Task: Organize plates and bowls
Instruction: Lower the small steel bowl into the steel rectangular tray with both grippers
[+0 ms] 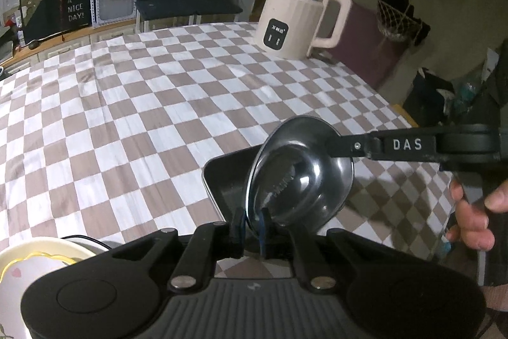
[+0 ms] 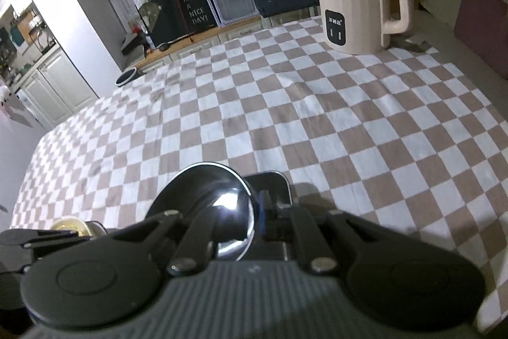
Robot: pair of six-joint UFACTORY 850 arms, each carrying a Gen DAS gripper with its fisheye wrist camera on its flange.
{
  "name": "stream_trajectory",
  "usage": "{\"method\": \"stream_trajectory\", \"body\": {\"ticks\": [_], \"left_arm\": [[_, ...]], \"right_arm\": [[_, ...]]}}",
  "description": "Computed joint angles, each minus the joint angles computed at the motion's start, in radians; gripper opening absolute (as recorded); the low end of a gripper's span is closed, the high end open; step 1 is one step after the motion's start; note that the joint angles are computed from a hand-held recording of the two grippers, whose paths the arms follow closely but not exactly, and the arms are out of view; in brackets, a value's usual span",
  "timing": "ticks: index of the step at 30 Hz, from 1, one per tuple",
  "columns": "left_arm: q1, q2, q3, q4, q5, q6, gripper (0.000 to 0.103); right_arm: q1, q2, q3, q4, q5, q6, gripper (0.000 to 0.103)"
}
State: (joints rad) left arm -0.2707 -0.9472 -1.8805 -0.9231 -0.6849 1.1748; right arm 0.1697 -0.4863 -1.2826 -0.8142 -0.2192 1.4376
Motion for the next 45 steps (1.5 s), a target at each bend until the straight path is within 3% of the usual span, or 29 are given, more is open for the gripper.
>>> {"method": "stream_trajectory", "body": {"ticks": [8, 29, 45], "left_arm": [[-0.015, -0.021, -0.024, 0.046, 0.015, -0.019, 0.009], [-0.039, -0.068, -0.078, 0.129, 0.015, -0.045, 0.013], [-0.029, -0.074, -0.09, 0.122, -0.02, -0.038, 0.018]], "right_arm": [[-0.006, -0.034, -0.033, 0.153, -0.032, -0.167, 0.008], [-0.014, -0.129, -0.148, 0.329, -0.136, -0.349, 0.011], [-0.025, -0.123, -0.133, 0.349, -0.089, -0.273, 0.023]]}}
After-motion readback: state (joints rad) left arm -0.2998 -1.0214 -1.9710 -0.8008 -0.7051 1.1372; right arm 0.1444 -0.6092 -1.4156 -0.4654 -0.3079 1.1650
